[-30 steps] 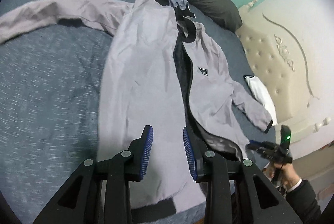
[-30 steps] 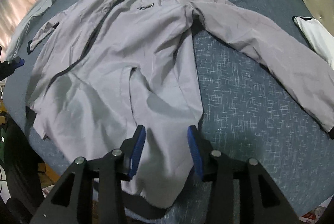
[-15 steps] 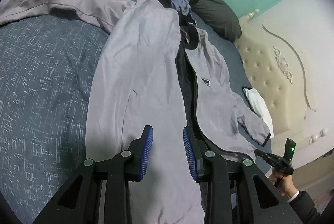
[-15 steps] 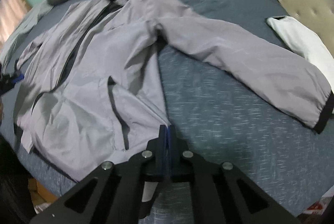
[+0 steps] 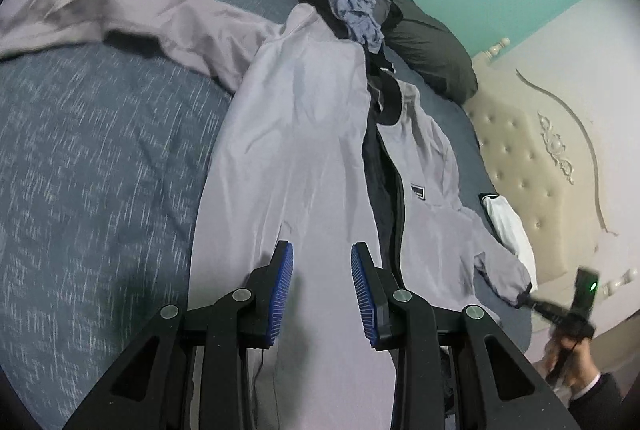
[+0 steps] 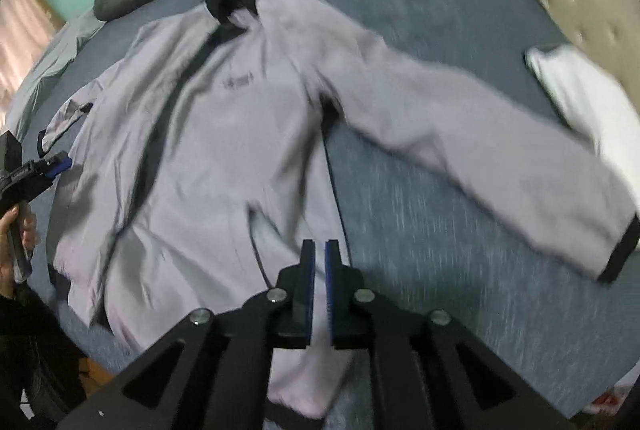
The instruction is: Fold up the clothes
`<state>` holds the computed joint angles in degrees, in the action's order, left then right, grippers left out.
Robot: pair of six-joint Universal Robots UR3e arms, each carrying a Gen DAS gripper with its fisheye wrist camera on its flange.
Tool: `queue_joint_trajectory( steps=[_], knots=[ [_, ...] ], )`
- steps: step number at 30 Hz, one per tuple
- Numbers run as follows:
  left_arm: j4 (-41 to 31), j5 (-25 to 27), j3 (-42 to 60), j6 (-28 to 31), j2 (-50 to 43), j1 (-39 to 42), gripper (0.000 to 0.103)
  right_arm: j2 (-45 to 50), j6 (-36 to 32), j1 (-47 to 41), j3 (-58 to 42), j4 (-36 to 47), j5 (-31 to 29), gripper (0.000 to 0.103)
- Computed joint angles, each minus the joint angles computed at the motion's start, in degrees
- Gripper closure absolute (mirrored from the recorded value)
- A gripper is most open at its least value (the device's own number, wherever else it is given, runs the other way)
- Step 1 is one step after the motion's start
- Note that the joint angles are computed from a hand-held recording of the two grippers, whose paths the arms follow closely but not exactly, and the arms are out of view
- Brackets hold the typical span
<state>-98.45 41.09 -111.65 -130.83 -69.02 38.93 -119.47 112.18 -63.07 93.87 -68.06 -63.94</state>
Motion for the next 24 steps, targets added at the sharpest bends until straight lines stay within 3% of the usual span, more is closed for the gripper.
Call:
queue_joint_trajectory(
  steps=[3, 8, 12, 15, 17, 24],
  knots=[
    [1.2, -0.9, -0.4, -0.4, -0.7, -0.1, 0.07, 5.6, 11.2, 11.5, -1.1, -8.5, -0.1, 0.068],
    [2.9, -0.4, -1.9, 0.6, 0.0, -0.1, 0.068, 17.4, 25.6, 27.1, -2.9, -26.5, -4.7, 0.065],
    [8.0, -0.7, -1.8, -2.2, -2.4, -2.7, 0.064, 29.7, 33.5, 33.6, -8.2, -38.5, -9.4, 0.066],
    [12.8, -0.7, -1.9, -4.9, -4.3, -5.1, 0.064, 37.6, 36.5, 35.0, -14.5, -42.3, -9.2, 0.065],
    [15.9, -0.6, -2.1, -6.6, -5.6, -6.5, 0.064, 42.4, 38.1, 36.2, -19.3, -43.7, -9.2, 0.056],
    [24.8, -0.4, -4.4, -10.8, -7.0, -8.3, 0.064, 62.3, 41.2, 41.8, -45.4, -41.1, -11.9, 0.049]
  ],
)
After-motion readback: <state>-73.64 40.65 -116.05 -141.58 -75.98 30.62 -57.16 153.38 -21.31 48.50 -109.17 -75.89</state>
